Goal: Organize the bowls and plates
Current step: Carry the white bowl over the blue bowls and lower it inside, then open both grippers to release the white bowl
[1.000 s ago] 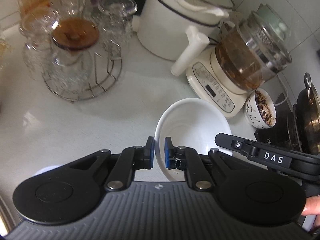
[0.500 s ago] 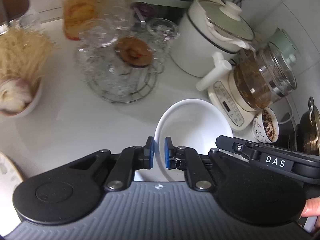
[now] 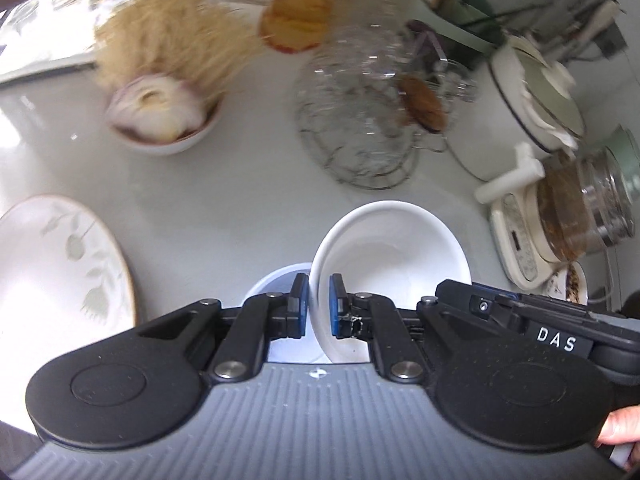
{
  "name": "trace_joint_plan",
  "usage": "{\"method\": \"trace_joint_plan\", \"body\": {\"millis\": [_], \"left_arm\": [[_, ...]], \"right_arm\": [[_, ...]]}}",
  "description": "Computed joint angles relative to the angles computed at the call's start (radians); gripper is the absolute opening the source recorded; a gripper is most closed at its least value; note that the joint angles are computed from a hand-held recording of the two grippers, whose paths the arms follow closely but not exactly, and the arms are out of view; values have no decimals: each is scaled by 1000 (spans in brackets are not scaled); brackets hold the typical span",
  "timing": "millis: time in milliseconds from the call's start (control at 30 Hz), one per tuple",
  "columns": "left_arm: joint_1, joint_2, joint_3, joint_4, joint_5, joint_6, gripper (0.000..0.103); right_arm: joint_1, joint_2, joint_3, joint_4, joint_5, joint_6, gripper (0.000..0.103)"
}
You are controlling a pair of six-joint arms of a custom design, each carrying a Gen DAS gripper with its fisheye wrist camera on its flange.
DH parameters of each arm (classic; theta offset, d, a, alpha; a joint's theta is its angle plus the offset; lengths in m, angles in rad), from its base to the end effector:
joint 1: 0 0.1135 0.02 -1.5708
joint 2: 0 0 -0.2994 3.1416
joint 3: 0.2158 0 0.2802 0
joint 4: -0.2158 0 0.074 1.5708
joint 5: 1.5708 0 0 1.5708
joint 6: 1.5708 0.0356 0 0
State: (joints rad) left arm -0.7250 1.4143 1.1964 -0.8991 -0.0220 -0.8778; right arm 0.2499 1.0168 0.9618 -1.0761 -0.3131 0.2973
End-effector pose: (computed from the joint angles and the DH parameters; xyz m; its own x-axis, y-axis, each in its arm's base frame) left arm 0.2262 -0.1994 0.3102 -0.9343 -0.1999 -0.2953 -0.0986 0.9407 -0.3246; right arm 0.1765 0.0564 0.3154 -0.9444 0.0466 -0.3253 -0.0896 0.9159 0.3912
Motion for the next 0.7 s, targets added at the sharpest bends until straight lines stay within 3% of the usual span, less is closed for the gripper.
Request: {"method": "trace_joint_plan", "body": {"millis": [567, 633, 700], "left_arm": [[-18, -100, -148, -4, -3, -87, 14], [-23, -102, -154, -3, -11, -93, 27], [-34, -115, -171, 14, -35, -100, 48]], "right_arm": [[167, 34, -54, 46, 24, 67, 18], [168, 31, -58, 55, 23, 71, 22], [171, 8, -74, 78, 31, 91, 48]]}}
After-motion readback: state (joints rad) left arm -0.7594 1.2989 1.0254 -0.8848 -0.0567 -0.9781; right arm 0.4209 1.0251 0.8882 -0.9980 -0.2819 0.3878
